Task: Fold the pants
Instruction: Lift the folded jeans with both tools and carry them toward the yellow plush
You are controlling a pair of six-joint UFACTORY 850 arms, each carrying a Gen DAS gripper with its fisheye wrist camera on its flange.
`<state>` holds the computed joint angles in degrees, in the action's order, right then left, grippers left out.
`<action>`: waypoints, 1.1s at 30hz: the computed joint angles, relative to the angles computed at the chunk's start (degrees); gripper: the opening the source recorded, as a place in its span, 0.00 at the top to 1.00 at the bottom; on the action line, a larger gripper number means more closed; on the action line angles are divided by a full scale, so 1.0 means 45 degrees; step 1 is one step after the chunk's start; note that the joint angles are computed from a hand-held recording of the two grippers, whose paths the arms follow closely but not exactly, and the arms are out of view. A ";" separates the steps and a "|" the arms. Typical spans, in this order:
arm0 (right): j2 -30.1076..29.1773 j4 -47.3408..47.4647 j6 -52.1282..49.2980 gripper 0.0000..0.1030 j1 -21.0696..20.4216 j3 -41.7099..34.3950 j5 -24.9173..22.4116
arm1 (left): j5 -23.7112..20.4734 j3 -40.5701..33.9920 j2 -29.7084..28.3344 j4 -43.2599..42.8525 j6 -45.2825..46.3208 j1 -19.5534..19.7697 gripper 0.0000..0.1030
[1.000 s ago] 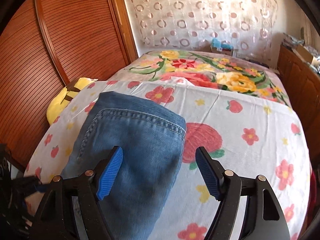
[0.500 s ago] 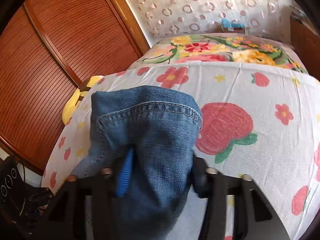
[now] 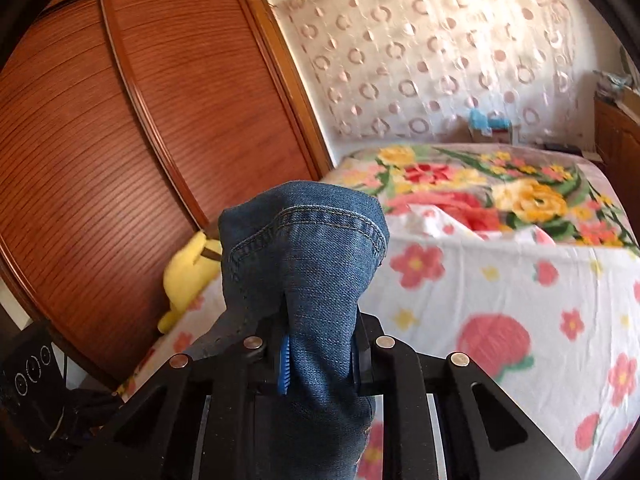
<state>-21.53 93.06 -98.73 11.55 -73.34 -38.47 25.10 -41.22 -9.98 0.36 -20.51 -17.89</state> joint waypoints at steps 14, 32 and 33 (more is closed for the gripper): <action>-0.2404 0.0874 -0.0719 0.79 0.1365 -0.2730 0.0091 | 0.0219 0.0431 0.0688 -0.0246 0.0956 0.2076 0.84; -0.6781 -0.2767 0.3734 0.80 0.2227 -0.8933 0.0093 | -0.0012 -0.0491 -0.0369 0.1954 -0.0409 0.3960 0.85; -0.6790 -0.2822 0.3832 0.80 0.2300 -0.9051 0.0074 | 0.0001 -0.0361 -0.0201 0.1897 -0.0406 0.3980 0.85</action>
<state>-52.08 80.36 -81.48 21.90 -114.07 -38.14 25.10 -42.84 -10.89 8.90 -22.34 0.02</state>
